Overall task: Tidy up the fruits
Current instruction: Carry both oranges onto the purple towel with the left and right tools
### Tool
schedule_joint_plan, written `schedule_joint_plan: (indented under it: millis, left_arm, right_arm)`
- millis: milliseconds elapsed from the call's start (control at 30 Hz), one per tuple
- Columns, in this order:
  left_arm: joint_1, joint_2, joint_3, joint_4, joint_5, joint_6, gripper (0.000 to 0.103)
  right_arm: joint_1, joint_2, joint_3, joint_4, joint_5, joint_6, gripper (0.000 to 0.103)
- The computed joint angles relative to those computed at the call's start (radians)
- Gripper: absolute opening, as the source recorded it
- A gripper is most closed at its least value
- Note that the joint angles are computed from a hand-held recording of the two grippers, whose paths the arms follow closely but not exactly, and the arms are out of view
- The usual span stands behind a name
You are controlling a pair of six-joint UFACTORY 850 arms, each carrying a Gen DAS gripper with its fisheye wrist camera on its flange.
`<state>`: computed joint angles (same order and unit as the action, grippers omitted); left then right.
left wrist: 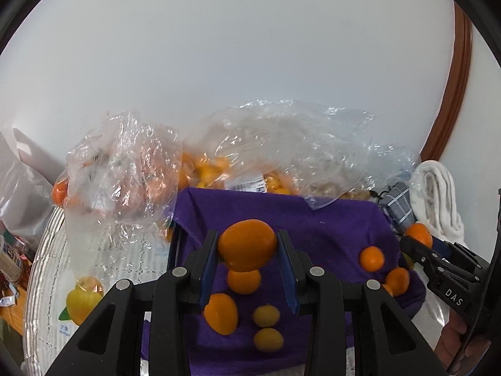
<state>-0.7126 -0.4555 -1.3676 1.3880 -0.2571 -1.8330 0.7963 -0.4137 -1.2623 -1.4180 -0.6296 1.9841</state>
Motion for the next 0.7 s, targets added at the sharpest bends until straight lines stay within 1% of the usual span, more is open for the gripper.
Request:
schedule_joint_plan:
  millis: [67,100,167,300,367,433,533,600,700]
  left_arm:
    - [0.006,-0.003,-0.001,-0.005,0.012,0.003,0.035]
    - [0.008,-0.007,-0.004,-0.017,0.018,0.013,0.035]
    - [0.011,-0.014,-0.009,-0.04,0.022,0.036,0.035]
    - [0.018,-0.018,-0.009,-0.076,0.028,0.095,0.035]
    - [0.03,-0.011,0.001,-0.05,0.036,0.061,0.035]
    - [0.047,0.0,0.015,-0.02,0.063,0.019,0.035]
    - [0.059,0.006,0.024,-0.008,0.066,-0.009,0.035]
    - [0.067,0.006,0.027,-0.025,0.086,0.001,0.035]
    - [0.078,0.001,0.026,-0.117,0.131,0.08,0.035]
  right_arm:
    - [-0.007,-0.007,0.003,-0.016,0.028,0.026,0.041]
    - [-0.01,-0.012,-0.001,-0.003,0.037,0.01,0.041]
    - [-0.011,-0.018,-0.006,0.008,0.03,-0.011,0.041]
    - [-0.016,-0.009,0.007,-0.007,0.019,0.009,0.041]
    - [-0.022,0.004,0.023,-0.02,0.014,0.037,0.041]
    - [-0.028,0.015,0.036,-0.029,0.016,0.061,0.041]
    - [-0.037,0.021,0.047,-0.03,0.035,0.075,0.041]
    - [-0.037,0.013,0.043,-0.028,0.045,0.073,0.041]
    - [-0.035,-0.016,0.019,-0.012,0.07,0.035,0.041]
